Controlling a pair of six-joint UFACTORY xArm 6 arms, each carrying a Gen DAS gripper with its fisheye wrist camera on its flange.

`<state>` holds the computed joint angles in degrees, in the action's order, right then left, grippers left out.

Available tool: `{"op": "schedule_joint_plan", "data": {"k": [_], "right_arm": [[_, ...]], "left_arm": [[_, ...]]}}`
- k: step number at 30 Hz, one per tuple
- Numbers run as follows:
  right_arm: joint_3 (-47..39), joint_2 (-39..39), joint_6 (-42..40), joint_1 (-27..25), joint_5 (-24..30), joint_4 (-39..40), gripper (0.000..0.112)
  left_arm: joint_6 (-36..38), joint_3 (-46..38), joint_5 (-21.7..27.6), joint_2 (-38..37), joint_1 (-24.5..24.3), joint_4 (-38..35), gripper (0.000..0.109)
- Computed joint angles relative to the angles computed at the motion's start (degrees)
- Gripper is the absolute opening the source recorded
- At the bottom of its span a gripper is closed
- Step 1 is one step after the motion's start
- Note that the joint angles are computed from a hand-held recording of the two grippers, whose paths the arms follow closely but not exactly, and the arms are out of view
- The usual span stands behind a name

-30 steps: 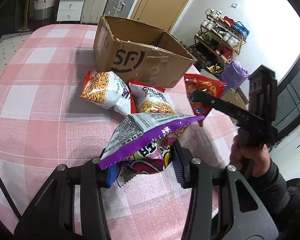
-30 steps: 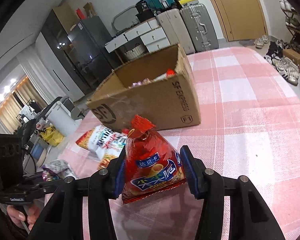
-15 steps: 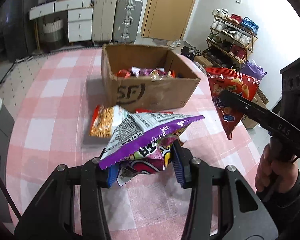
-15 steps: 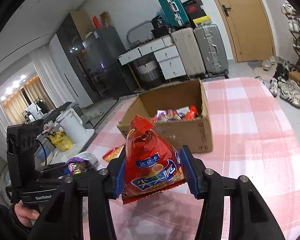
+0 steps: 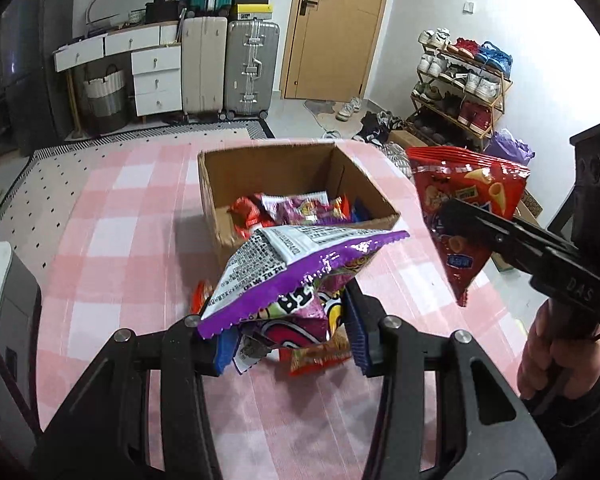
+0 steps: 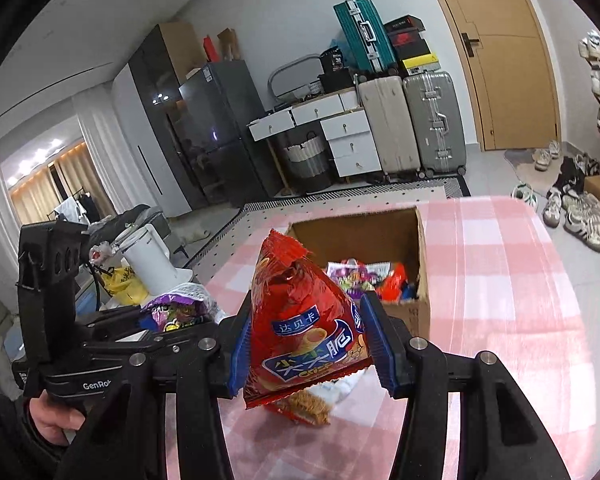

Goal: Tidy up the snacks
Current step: 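Carry the candy bag and red packet over the cardboard box with both tools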

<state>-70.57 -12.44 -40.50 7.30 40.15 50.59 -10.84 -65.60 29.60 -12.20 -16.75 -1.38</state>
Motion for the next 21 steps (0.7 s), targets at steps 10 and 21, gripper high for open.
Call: {"op": "schedule_joint_plan", "data": {"k": [10, 21], "right_arm": [[-8.5, 5.6, 1.6, 0.2, 0.5, -2.4, 0.051], [-21.9, 15.2, 4.1, 0.1, 3.1, -4.6, 0.051]], "left_arm": [[3.9, -13.6, 5.0, 9.5, 2.2, -1.4, 0.042], [6.4, -34.2, 11.8, 22.9, 4.7, -4.0, 0.042]]}}
